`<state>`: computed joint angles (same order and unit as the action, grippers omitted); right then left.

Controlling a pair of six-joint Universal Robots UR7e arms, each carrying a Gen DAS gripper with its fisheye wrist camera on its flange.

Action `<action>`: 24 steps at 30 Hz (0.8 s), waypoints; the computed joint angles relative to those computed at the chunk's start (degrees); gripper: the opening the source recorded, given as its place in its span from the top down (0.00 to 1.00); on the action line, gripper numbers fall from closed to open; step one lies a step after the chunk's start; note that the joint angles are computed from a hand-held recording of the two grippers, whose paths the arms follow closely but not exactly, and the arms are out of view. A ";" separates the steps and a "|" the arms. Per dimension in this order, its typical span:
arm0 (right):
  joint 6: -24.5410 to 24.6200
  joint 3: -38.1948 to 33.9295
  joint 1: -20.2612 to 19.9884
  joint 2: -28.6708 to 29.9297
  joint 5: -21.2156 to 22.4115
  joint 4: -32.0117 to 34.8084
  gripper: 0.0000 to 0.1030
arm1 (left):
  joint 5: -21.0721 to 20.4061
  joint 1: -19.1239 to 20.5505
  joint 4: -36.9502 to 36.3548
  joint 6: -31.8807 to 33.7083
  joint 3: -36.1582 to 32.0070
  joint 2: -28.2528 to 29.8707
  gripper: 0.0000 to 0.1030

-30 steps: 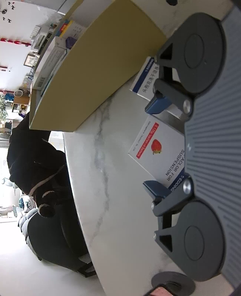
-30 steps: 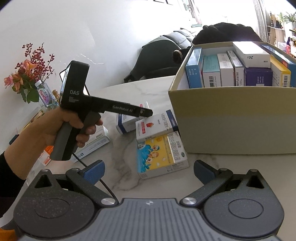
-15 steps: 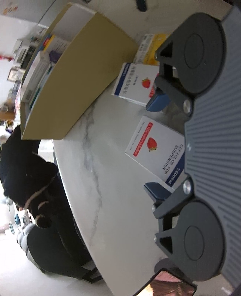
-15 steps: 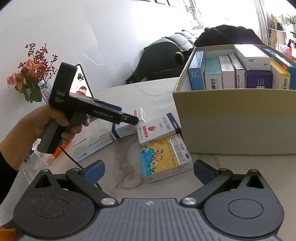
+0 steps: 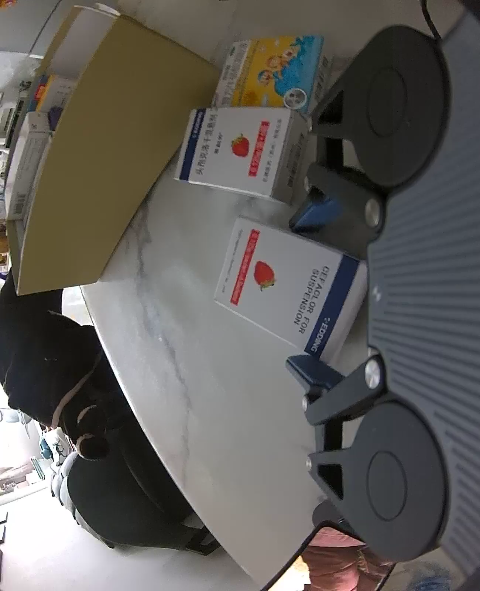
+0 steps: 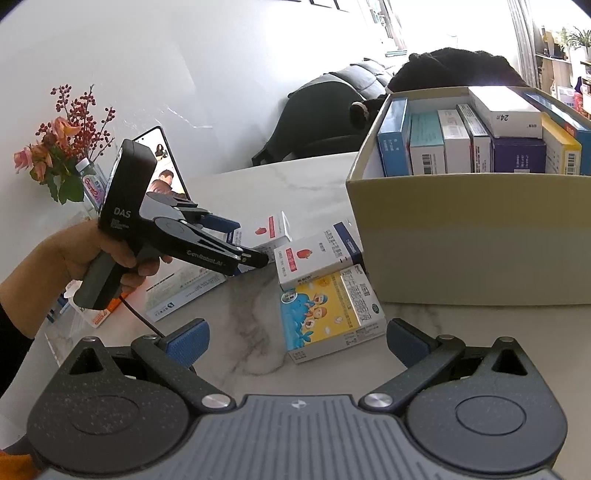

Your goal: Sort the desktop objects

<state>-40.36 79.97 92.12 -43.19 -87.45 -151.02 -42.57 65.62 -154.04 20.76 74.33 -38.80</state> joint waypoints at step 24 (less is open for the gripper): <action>2.12 1.27 -2.78 -2.95 5.40 -0.91 0.00 | 3.18 -3.45 -0.21 -24.56 -5.38 2.15 0.96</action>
